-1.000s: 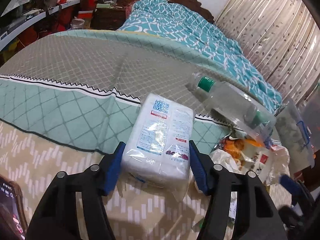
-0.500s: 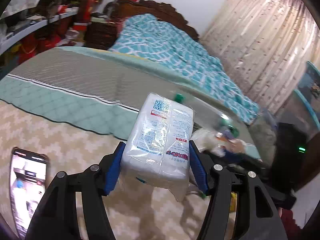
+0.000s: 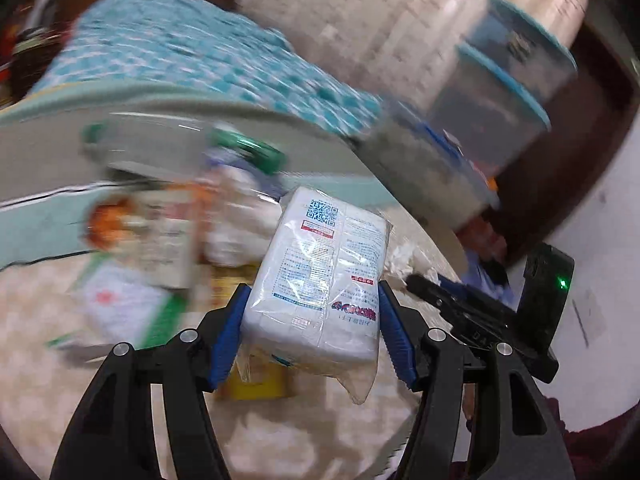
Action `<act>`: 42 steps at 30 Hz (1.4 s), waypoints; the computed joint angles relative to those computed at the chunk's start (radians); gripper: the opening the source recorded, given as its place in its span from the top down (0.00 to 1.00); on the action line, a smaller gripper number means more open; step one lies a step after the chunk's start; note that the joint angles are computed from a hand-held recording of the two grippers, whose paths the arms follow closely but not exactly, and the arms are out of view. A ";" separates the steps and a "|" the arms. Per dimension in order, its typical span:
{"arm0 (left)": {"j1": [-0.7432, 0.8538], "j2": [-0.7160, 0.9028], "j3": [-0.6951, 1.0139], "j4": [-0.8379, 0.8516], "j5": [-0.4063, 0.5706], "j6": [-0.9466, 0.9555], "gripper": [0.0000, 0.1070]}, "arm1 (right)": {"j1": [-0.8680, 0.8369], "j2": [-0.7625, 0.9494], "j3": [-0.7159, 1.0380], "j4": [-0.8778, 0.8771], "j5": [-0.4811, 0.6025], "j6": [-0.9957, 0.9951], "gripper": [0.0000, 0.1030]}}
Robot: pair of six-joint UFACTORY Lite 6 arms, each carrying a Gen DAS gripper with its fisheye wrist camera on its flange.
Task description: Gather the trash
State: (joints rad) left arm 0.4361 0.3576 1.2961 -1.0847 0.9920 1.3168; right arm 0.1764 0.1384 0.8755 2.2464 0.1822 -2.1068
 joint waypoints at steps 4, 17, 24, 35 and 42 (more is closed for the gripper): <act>-0.185 0.040 0.025 0.031 -0.091 -0.042 0.45 | -0.140 -0.056 -0.112 -0.033 0.059 -0.002 0.59; -0.474 0.225 0.125 0.249 -0.390 -0.312 0.20 | -0.302 -0.006 -0.191 -0.071 0.190 -0.069 0.24; -0.496 0.147 0.019 0.322 -0.469 -0.341 0.17 | -0.327 0.008 -0.222 -0.118 0.240 -0.071 0.23; -0.606 0.229 0.170 0.428 -0.419 -0.455 0.47 | -0.439 0.054 -0.196 -0.112 0.309 -0.135 0.62; -0.774 0.627 0.824 0.479 -0.237 -0.633 0.47 | -0.693 0.231 0.056 -0.322 0.356 0.085 0.62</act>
State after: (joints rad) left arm -0.3380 0.9848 2.1205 -0.6055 0.7552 0.6834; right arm -0.5169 0.3692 0.9311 1.9248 0.5380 -2.0216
